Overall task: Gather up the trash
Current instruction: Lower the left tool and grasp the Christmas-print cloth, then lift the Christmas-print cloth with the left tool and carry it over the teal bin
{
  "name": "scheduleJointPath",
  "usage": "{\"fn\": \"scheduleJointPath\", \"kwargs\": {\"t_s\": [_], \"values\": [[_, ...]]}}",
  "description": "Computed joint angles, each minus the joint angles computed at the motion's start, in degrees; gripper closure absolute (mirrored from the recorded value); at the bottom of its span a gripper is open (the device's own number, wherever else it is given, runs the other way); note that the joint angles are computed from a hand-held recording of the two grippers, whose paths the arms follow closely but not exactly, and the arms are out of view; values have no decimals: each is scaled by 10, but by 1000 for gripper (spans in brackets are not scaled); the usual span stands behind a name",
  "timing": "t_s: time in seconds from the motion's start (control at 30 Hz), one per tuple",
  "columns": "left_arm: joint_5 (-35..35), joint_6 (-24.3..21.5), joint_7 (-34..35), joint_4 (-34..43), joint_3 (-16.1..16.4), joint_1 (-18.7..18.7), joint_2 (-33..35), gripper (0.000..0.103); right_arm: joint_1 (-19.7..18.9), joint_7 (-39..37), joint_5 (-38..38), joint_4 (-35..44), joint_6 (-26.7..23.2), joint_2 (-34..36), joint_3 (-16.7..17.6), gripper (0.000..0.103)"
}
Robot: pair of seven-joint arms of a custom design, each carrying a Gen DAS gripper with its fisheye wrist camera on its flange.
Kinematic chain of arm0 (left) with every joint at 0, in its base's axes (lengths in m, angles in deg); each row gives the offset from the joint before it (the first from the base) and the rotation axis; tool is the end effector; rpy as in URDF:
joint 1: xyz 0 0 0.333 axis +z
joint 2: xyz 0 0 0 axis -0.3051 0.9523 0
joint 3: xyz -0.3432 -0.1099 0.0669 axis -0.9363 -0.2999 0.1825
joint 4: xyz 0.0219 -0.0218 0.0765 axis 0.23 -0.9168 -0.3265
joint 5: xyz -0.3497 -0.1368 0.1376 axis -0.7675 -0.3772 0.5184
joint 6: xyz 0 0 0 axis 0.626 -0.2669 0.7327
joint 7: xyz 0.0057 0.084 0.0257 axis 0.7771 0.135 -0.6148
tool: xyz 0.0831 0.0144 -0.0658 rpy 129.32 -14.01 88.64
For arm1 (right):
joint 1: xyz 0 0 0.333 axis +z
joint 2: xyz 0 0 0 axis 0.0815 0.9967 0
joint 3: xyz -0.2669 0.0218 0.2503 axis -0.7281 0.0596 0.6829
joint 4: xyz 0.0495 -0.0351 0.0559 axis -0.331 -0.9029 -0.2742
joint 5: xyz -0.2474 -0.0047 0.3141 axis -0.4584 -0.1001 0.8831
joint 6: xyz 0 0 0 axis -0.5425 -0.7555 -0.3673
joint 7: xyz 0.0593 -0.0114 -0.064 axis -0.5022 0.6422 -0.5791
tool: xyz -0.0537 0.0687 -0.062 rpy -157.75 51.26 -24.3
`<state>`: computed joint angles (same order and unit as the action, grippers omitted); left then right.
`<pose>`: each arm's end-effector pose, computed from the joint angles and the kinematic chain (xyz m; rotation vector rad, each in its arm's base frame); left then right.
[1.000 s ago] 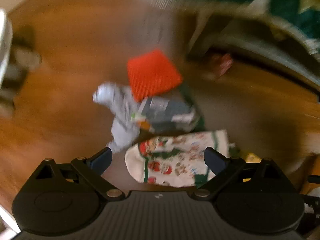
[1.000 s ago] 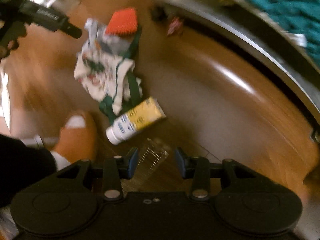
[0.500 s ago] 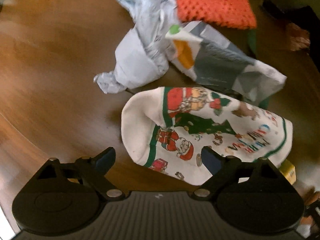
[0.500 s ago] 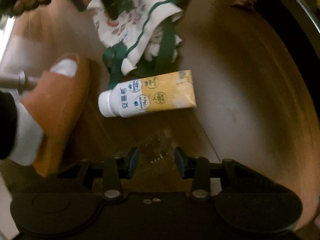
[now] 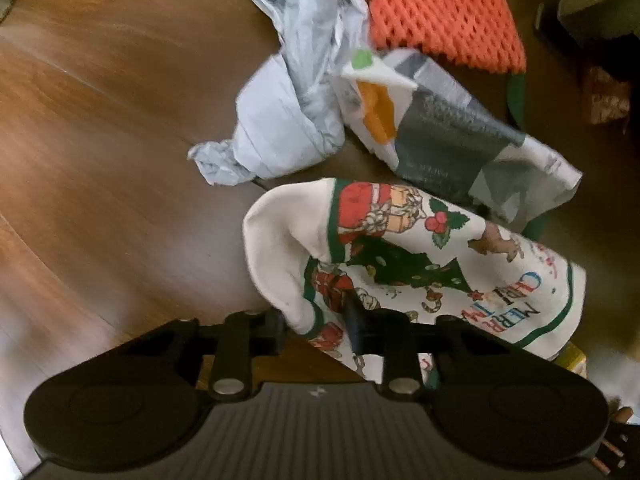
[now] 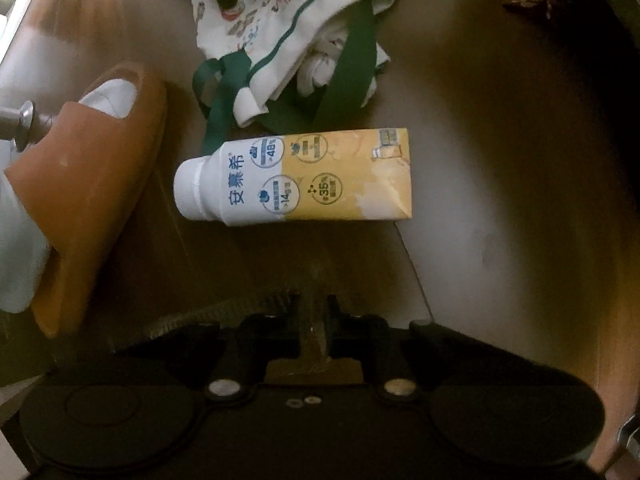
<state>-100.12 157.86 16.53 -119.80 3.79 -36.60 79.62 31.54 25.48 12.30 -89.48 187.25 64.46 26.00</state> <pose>0.3955 -0.2690 0.3356 2.8276 -0.8170 -0.0353 0.5293 0.3091 0.3577 3.0042 -0.0715 -0.2161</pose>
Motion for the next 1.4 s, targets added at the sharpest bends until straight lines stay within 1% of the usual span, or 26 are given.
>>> {"fn": "scheduleJointPath", "kwargs": {"t_s": [0.07, 0.13, 0.3, 0.47, 0.67, 0.83, 1.0, 1.1, 1.27, 1.4], "values": [[10, -11, -4, 5, 0, 0, -4, 86, -2, 5, 13, 0, -3, -8, 2, 98], [25, -27, -8, 13, 0, -1, -13, 88, -8, 11, 26, 5, -14, -19, 0, 98], [74, -63, -12, 40, 2, -9, -40, 89, -25, 36, 37, 13, -27, -50, -5, 98], [140, -125, -11, 89, 4, -15, -66, 91, -40, 78, 33, 24, -20, -81, -8, 98], [224, -199, -12, 165, 2, -16, -80, 94, -55, 146, 34, 44, 24, -109, -6, 98], [284, -248, -19, 216, 2, -10, -85, 94, -65, 201, 37, 67, 63, -126, -4, 98], [338, -308, -21, 273, -3, -7, -100, 95, -76, 257, 55, 103, 74, -140, -4, 98], [373, -351, -16, 318, -10, -8, -105, 95, -87, 262, 75, 122, 75, -156, -5, 98], [421, -411, 6, 408, -24, -15, -96, 95, -107, 248, 116, 185, 36, -171, -9, 98], [464, -451, 31, 506, -38, -26, -63, 95, -126, 244, 153, 265, -33, -166, -17, 98]]}}
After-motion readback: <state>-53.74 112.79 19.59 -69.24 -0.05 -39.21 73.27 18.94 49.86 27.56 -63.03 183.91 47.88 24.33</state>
